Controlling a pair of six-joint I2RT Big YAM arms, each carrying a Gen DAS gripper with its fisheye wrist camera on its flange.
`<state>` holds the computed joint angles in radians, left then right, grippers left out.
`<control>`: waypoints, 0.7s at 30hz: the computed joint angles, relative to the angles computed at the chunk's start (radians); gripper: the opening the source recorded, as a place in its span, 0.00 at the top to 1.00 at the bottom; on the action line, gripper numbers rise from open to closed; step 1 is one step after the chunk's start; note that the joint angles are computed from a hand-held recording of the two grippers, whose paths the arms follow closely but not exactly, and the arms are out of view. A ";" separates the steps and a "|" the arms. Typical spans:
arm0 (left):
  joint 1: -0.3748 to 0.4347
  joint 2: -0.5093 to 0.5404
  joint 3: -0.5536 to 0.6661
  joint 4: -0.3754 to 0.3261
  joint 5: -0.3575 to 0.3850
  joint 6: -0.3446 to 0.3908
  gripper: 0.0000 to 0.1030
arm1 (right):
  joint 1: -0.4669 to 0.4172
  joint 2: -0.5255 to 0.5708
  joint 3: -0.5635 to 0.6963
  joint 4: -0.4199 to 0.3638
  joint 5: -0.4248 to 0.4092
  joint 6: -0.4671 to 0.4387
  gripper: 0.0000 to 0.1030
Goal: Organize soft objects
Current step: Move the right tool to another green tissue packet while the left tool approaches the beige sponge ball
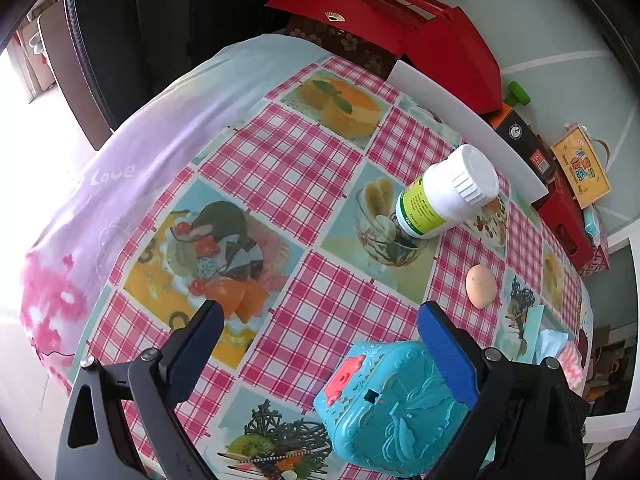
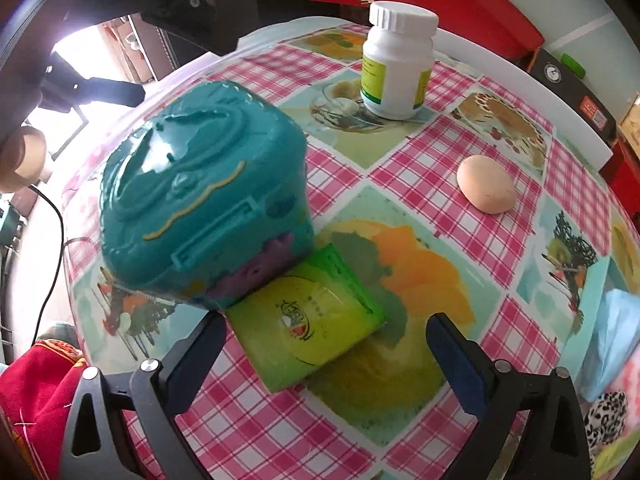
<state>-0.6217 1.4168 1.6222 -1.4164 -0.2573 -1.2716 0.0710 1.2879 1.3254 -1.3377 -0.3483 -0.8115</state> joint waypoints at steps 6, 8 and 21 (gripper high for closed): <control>-0.002 0.001 0.006 -0.004 -0.004 0.005 0.06 | 0.012 -0.016 -0.016 0.007 -0.006 -0.020 0.11; -0.003 0.003 0.010 -0.007 -0.005 0.007 0.06 | 0.017 -0.019 -0.019 0.001 -0.010 -0.034 0.17; -0.006 0.016 0.026 -0.009 -0.006 0.028 0.06 | -0.022 -0.013 -0.009 0.002 -0.011 -0.021 0.22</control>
